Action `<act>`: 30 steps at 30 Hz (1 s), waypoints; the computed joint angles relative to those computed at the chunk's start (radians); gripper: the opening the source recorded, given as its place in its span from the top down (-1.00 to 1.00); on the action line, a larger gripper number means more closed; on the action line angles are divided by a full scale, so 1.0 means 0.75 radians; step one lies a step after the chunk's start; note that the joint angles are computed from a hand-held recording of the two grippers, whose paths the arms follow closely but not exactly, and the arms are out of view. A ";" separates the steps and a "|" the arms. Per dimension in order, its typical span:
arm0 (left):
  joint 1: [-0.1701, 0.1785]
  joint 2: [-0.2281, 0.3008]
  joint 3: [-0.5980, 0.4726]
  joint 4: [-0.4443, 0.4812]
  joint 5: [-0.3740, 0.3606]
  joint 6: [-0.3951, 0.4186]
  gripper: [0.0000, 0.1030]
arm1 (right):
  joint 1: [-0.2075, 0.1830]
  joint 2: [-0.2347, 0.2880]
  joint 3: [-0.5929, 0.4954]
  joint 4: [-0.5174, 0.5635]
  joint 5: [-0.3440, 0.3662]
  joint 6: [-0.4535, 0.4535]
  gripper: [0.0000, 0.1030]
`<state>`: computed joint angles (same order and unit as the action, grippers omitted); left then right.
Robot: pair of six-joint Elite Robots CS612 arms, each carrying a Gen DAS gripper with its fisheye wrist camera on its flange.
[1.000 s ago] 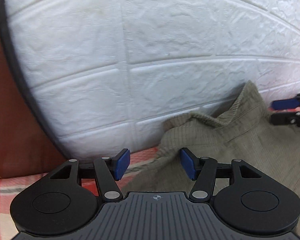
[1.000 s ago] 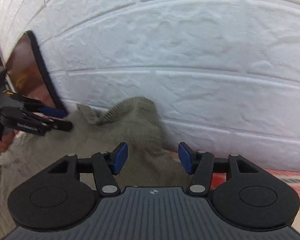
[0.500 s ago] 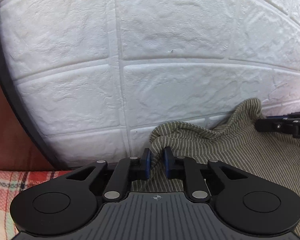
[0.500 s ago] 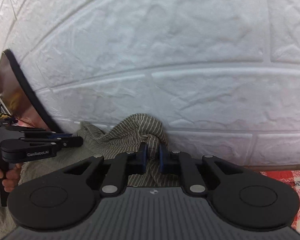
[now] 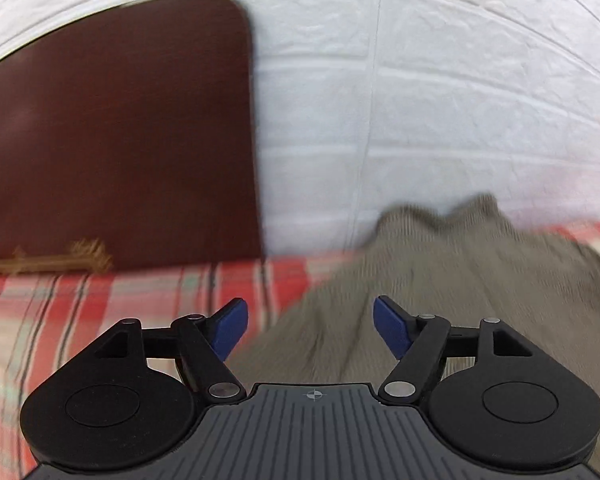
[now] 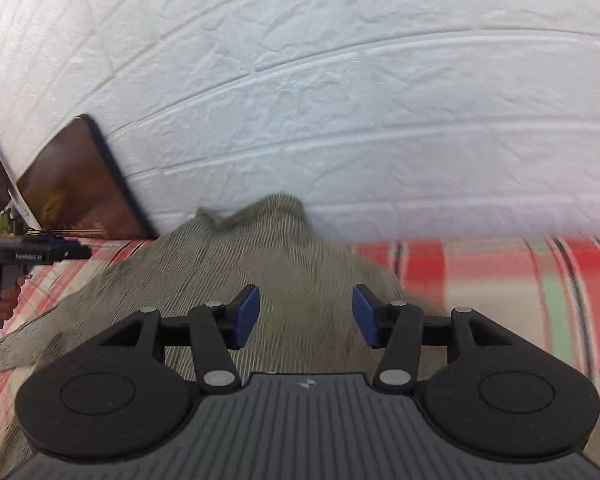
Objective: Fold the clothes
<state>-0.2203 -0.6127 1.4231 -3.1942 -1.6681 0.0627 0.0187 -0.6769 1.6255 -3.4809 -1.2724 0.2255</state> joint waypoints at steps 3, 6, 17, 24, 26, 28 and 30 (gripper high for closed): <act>0.028 -0.072 0.145 0.072 -0.042 -0.013 -0.50 | -0.021 -0.070 0.182 -0.103 0.012 0.102 -0.10; 0.048 -0.115 0.267 0.076 -0.110 -0.079 -0.48 | -0.032 -0.116 0.301 -0.117 0.000 0.171 -0.10; 0.084 -0.091 0.297 -0.018 -0.288 -0.363 -0.53 | -0.059 -0.101 0.360 -0.079 0.071 0.436 -0.10; 0.072 -0.022 0.218 -0.130 -0.185 -0.510 -0.52 | -0.056 -0.032 0.284 -0.208 -0.017 0.653 -0.10; 0.070 -0.010 0.203 -0.147 -0.162 -0.532 -0.47 | -0.054 -0.021 0.266 -0.219 -0.049 0.674 -0.10; 0.059 -0.009 0.207 -0.162 -0.090 -0.532 0.02 | -0.045 -0.017 0.251 -0.200 -0.094 0.649 0.15; 0.053 -0.011 0.214 -0.160 -0.035 -0.490 0.48 | -0.035 -0.029 0.245 -0.128 -0.152 0.597 0.96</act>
<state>-0.1803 -0.6212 1.5838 -3.3146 -1.6941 -0.3045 -0.0075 -0.6987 1.8094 -3.5772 -1.3865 0.6730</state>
